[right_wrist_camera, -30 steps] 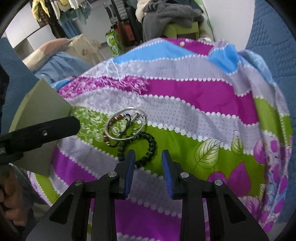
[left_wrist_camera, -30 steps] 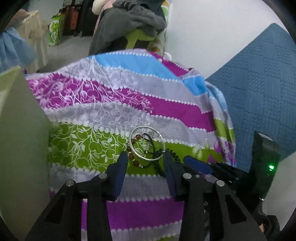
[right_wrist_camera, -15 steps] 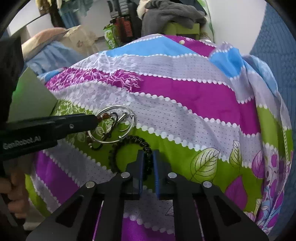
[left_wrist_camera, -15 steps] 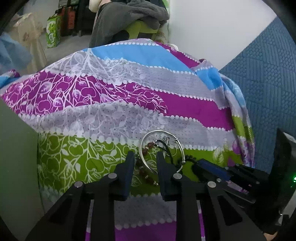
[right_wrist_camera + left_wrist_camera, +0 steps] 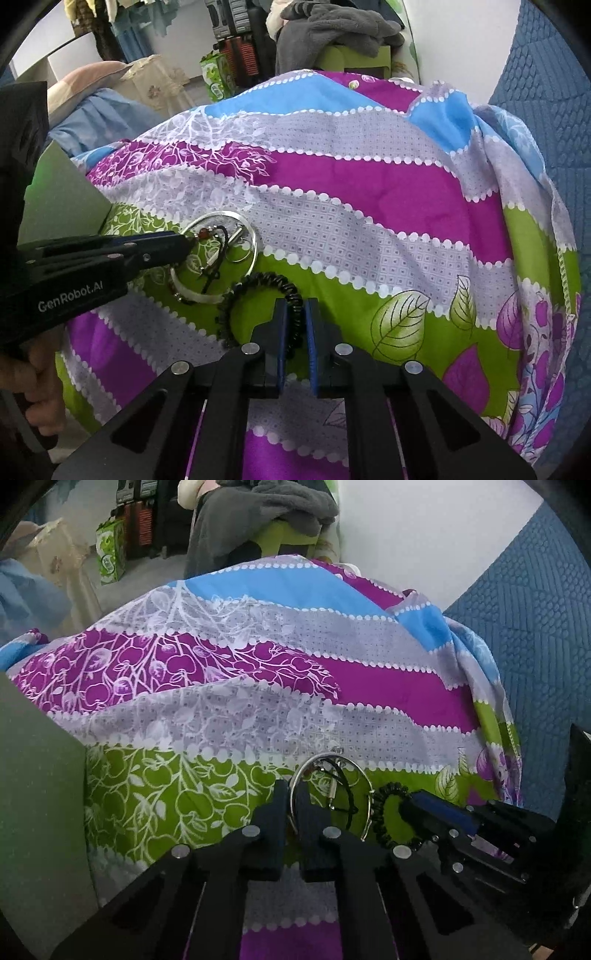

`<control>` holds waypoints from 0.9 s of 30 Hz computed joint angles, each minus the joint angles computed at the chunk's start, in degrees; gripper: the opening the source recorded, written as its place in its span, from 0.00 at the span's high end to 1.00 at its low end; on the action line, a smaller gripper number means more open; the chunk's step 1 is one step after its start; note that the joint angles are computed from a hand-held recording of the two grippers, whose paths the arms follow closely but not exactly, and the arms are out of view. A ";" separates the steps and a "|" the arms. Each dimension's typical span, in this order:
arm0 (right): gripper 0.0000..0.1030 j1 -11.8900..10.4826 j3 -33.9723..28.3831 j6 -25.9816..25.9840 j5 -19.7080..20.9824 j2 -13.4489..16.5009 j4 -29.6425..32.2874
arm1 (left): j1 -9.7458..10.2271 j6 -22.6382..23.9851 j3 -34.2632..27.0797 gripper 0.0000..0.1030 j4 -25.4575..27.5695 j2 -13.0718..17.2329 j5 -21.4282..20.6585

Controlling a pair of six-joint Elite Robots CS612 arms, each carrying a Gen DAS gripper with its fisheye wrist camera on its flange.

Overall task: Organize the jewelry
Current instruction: 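Grasp the black coiled keyring with the right gripper while the left gripper grasps the silver ring, then lift the coiled keyring and silver ring and carry both over the white box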

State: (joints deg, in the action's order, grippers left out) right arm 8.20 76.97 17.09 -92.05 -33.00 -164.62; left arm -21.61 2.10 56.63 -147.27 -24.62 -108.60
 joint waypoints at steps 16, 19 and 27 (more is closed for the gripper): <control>0.93 0.65 1.75 2.25 0.06 -1.28 -2.33 | 1.14 -2.02 9.29 0.98 -4.91 -6.10 -1.52; 0.93 0.98 2.27 2.30 -0.58 -1.68 -2.80 | 1.27 -2.23 11.25 0.98 -6.30 -7.42 -1.58; 0.93 2.25 3.53 3.38 -3.66 -3.30 -3.30 | 1.93 -1.76 14.83 0.98 -8.67 -10.06 -2.89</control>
